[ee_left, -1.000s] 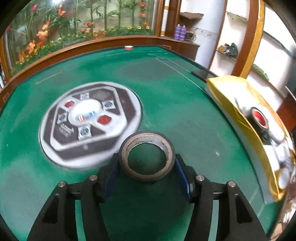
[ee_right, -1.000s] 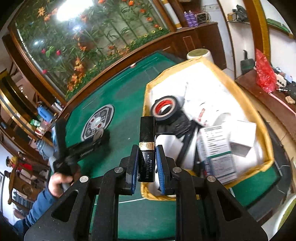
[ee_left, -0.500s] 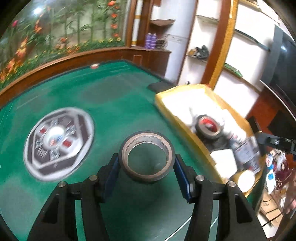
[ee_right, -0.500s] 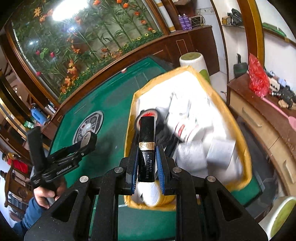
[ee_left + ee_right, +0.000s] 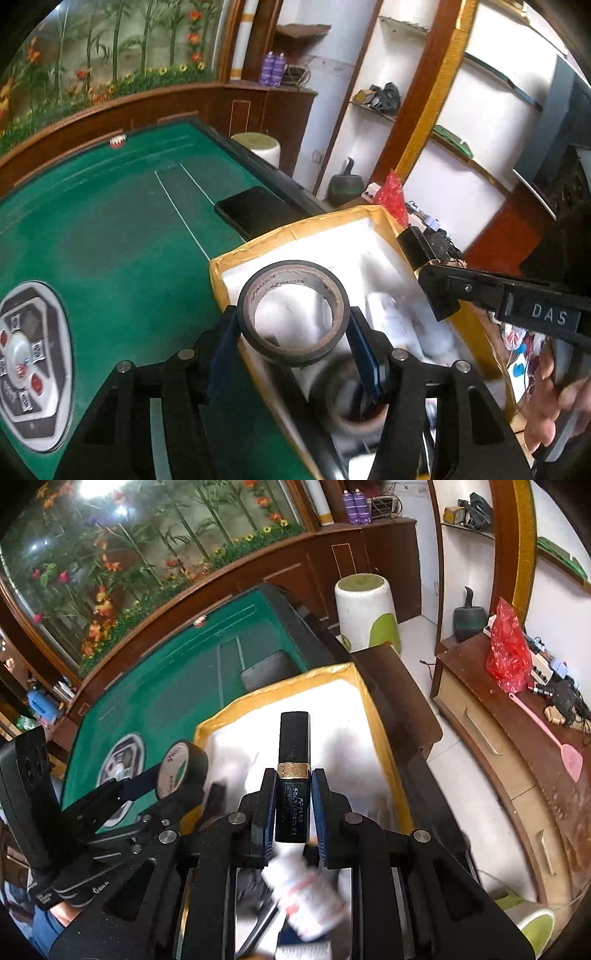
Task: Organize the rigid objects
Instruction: 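Lower the tube and tape roll into the yellow box and open both tools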
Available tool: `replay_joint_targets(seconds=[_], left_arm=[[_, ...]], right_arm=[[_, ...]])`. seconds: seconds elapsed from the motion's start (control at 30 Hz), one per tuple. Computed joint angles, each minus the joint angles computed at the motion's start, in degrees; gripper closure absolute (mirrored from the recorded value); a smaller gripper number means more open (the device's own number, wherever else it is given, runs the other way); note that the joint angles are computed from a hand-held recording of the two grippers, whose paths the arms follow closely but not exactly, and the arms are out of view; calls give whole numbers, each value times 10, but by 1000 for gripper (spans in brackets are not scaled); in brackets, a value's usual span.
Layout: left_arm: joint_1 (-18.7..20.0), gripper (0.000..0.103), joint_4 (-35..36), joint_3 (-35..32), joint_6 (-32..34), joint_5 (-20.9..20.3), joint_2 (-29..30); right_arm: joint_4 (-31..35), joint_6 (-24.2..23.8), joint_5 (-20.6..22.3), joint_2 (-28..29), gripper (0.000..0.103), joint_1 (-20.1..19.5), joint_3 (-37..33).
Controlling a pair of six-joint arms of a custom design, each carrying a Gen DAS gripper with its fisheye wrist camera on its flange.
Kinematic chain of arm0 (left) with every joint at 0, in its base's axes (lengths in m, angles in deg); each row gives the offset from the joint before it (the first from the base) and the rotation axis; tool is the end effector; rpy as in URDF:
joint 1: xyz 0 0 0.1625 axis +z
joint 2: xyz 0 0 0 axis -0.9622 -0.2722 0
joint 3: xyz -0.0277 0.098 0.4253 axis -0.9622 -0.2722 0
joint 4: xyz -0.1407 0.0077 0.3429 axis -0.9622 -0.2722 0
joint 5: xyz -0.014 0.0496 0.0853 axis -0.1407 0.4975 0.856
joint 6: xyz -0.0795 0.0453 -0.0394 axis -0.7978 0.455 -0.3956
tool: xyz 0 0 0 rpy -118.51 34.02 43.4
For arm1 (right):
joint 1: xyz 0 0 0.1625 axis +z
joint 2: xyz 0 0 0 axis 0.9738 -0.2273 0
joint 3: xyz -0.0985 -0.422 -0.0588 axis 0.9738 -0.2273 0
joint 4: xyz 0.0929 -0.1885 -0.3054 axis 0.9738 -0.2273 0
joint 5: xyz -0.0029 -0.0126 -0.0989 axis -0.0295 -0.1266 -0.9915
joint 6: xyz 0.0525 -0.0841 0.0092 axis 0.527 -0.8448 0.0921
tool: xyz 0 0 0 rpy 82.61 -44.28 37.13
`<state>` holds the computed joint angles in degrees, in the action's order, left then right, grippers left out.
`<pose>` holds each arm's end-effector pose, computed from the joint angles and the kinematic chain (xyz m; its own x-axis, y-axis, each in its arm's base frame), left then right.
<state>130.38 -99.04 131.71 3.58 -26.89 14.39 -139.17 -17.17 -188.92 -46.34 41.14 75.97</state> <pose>-0.1348 -0.4815 0.1645 -0.6001 0.7495 -0.2795 0.7961 0.5939 -0.1166 0.2569 -0.3702 0.0825 -0.8099 0.4628 0.3604 0.0217 0.6376 -0.7700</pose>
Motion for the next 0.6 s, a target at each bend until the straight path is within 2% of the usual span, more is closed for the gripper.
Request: replay_joint_targets(seconds=[0.33, 0.6], left_arm=[[5, 44, 6, -19, -17, -3, 30], [5, 44, -10, -13, -12, -4, 38]], right_arm=[[61, -36, 17, -12, 85, -52, -33], [76, -37, 26, -12, 85, -67, -41]])
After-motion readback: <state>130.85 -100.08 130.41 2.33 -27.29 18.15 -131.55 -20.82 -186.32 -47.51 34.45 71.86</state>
